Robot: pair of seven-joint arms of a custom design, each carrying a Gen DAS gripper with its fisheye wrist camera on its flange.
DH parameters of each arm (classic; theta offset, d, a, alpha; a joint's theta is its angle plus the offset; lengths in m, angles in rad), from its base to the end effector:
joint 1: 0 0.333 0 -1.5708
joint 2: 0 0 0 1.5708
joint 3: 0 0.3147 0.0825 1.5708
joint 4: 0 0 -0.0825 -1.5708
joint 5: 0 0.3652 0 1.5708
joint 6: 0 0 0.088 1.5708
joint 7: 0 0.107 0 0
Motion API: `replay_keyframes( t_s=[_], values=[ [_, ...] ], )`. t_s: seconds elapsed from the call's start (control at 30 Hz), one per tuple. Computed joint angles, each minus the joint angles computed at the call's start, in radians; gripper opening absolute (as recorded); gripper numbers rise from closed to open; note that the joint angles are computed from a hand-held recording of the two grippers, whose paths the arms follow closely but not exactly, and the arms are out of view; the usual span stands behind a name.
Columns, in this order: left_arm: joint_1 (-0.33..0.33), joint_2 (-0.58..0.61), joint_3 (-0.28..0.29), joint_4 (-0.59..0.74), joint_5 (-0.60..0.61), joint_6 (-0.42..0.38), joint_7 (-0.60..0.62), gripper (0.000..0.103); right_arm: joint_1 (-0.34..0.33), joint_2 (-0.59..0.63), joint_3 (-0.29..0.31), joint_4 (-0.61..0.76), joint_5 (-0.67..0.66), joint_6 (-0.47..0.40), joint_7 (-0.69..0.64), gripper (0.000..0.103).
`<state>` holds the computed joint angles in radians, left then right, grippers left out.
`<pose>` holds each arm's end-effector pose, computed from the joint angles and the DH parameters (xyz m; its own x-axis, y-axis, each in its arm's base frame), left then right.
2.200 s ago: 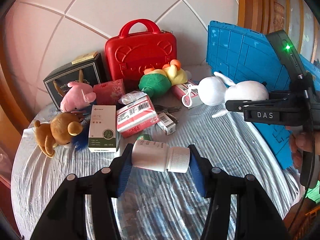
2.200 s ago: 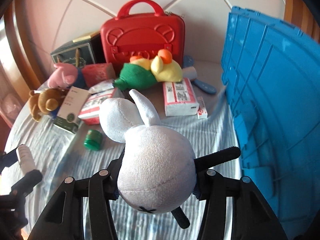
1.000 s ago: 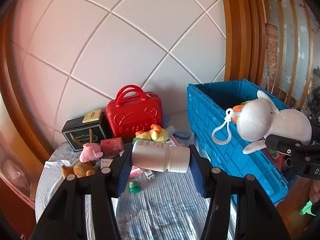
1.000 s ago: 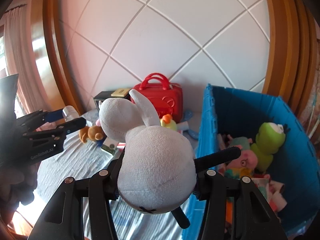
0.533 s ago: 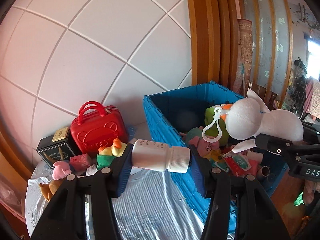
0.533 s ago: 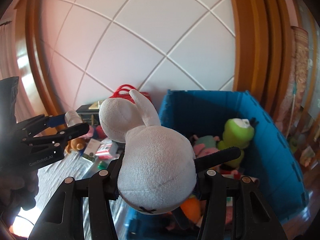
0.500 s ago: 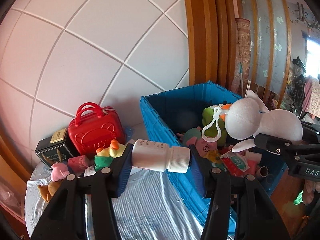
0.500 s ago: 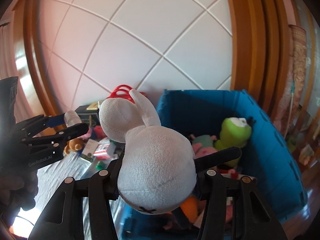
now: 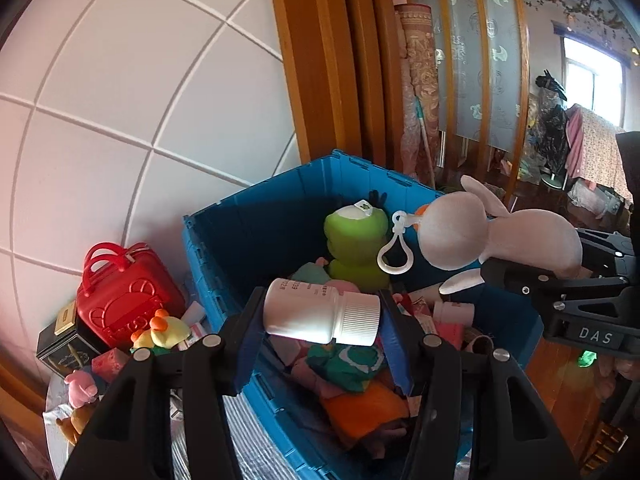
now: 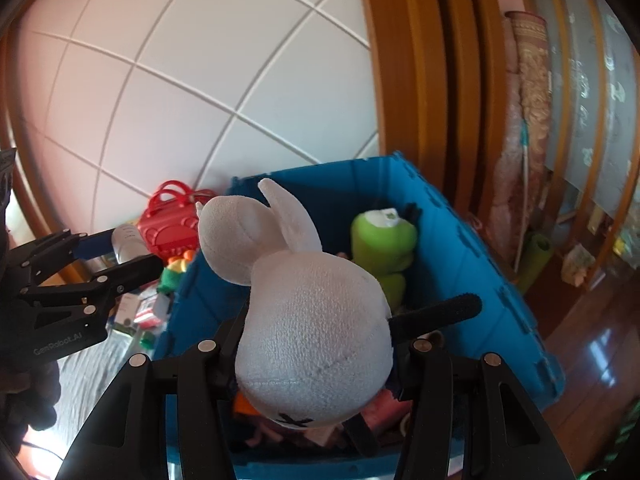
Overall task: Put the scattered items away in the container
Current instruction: 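Carry the white bottle and white bunny with both tools over the blue bin, then open both tools to drop the bottle and bunny into the bin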
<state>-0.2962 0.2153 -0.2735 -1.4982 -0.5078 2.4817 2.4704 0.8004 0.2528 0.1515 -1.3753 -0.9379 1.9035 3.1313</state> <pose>0.5652 -0.3340 0.6407 -0.8848 -0.4496 -0.1225 -0.1971 0.5993 -0.7759 0.4317 0.4810 0.6284 -0.3425 -0.9285 -0.1432 -0.5337 0.3177 -0.7837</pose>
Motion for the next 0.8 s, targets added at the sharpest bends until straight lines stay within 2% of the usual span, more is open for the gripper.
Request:
replay_keyframes(
  t_s=[0.23,0.3,0.33,0.37,0.4,0.43,0.47,0.63,0.8],
  values=[
    [-0.045,0.065,-0.009,0.079,0.056,-0.047,-0.054,0.053,-0.052,-0.090,0.017,-0.141,0.039,0.001,0.056,0.051],
    [-0.058,0.093,-0.007,0.123,0.080,-0.087,-0.087,0.053,-0.066,-0.098,0.024,-0.154,0.042,-0.002,0.063,0.054],
    [-0.065,0.111,-0.003,0.153,0.099,-0.122,-0.109,0.056,-0.070,-0.099,0.026,-0.157,0.041,-0.009,0.066,0.054],
    [-0.070,0.124,0.000,0.175,0.113,-0.147,-0.125,0.072,-0.074,-0.100,0.028,-0.159,0.040,-0.016,0.069,0.071],
    [-0.070,0.127,-0.001,0.179,0.113,-0.147,-0.132,0.083,-0.077,-0.104,0.029,-0.165,0.031,-0.020,0.084,0.102],
    [-0.070,0.125,-0.001,0.172,0.110,-0.134,-0.139,0.098,-0.077,-0.107,0.031,-0.170,0.015,-0.026,0.099,0.101],
    [-0.070,0.124,0.002,0.169,0.114,-0.127,-0.149,0.100,-0.077,-0.106,0.033,-0.167,0.005,-0.035,0.102,0.102],
    [-0.081,0.114,0.021,0.137,0.185,-0.084,-0.171,0.100,-0.093,-0.098,0.035,-0.172,0.010,-0.004,0.086,0.102],
    [-0.064,0.122,0.037,0.142,0.216,-0.081,-0.197,0.100,-0.078,-0.044,0.031,-0.093,0.001,0.000,0.055,0.102]
  ],
)
